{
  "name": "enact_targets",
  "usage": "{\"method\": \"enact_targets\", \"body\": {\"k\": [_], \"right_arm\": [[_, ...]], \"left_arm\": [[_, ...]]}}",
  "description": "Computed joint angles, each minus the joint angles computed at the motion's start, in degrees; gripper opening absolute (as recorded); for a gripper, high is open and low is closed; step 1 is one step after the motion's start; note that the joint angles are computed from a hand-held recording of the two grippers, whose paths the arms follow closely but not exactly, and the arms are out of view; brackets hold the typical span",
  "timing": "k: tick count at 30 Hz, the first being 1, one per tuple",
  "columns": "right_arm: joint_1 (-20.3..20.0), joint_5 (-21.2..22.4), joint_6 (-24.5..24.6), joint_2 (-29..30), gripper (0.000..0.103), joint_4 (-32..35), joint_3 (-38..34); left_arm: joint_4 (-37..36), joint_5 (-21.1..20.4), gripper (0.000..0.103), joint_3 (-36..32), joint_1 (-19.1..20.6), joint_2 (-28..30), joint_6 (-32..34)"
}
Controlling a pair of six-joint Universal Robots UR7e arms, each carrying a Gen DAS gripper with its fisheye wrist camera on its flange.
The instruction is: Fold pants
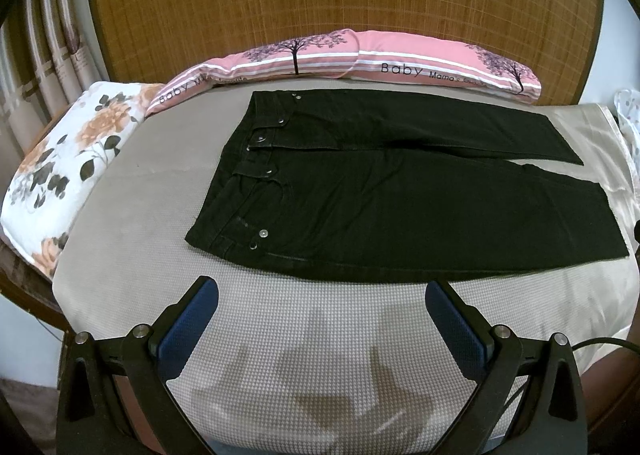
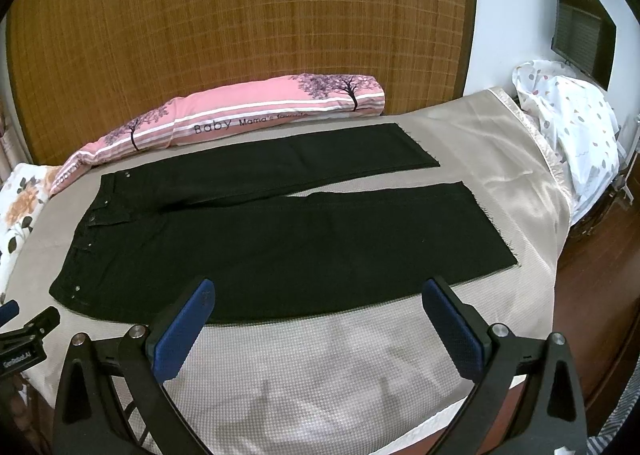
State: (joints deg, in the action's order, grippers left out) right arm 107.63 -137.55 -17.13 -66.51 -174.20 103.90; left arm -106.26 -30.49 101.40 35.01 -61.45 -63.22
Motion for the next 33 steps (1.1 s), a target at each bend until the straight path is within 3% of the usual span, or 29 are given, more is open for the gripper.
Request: {"method": "enact_targets", "body": {"k": [27, 33], "right_arm": [[-0.41, 0.75, 1.61, -0.66, 0.103, 0.77, 0.60], [-0.86, 1.69, 1.78, -0.97, 0.103, 1.72, 0.35]], "left_arm": [[-0.20, 0.09, 0.102, -0.07, 0.17, 0.17, 0.16], [-6.17, -0.27, 0.102, 1.48, 1.24, -1.06, 4.11]]}}
